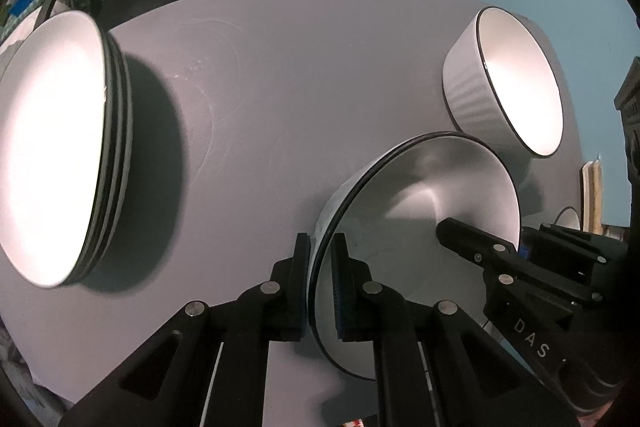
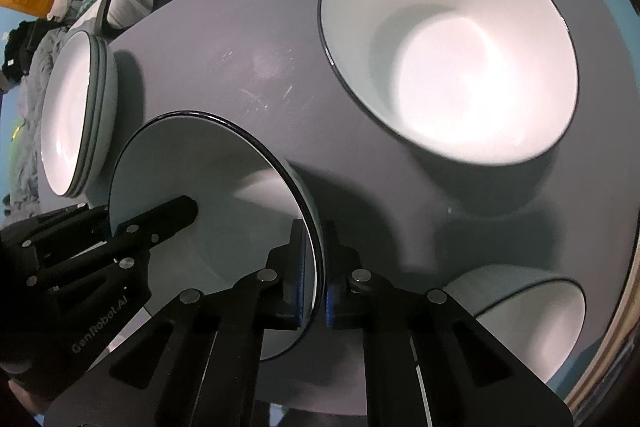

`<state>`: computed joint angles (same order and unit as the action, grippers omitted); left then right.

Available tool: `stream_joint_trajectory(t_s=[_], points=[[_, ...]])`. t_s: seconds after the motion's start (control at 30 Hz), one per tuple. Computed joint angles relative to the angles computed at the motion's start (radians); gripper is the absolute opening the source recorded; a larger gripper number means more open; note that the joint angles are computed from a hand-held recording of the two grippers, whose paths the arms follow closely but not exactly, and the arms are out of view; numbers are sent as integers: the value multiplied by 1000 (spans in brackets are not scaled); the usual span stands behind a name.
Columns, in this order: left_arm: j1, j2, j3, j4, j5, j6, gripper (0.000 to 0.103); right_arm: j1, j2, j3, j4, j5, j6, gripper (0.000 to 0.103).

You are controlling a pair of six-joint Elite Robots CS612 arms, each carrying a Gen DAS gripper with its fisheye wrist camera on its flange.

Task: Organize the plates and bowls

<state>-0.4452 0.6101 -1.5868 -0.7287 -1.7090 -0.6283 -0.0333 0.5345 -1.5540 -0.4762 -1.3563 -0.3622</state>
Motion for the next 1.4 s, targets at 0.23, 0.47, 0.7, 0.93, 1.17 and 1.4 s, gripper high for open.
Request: stream_joint_trajectory(t_s=[0.23, 0.47, 0.7, 0.93, 1.17, 1.4], points=[[-5, -19, -1, 6, -3, -5, 9, 6, -23, 4, 1, -14, 19, 8], [-7, -70, 45, -11, 9, 16, 9, -1, -59, 24, -22, -9, 39, 8], [-16, -114, 115, -74, 21, 53, 9, -19, -77, 36, -73, 0, 69, 8], [-20, -136, 188, -146, 32, 90, 9, -36, -100, 93, -140, -4, 89, 8], [-24, -154, 262, -180, 41, 98, 9, -46, -111, 161, -169, -8, 91, 8], [-26, -157, 291, -179, 34, 79, 10, -53, -123, 201, -174, -22, 80, 8]])
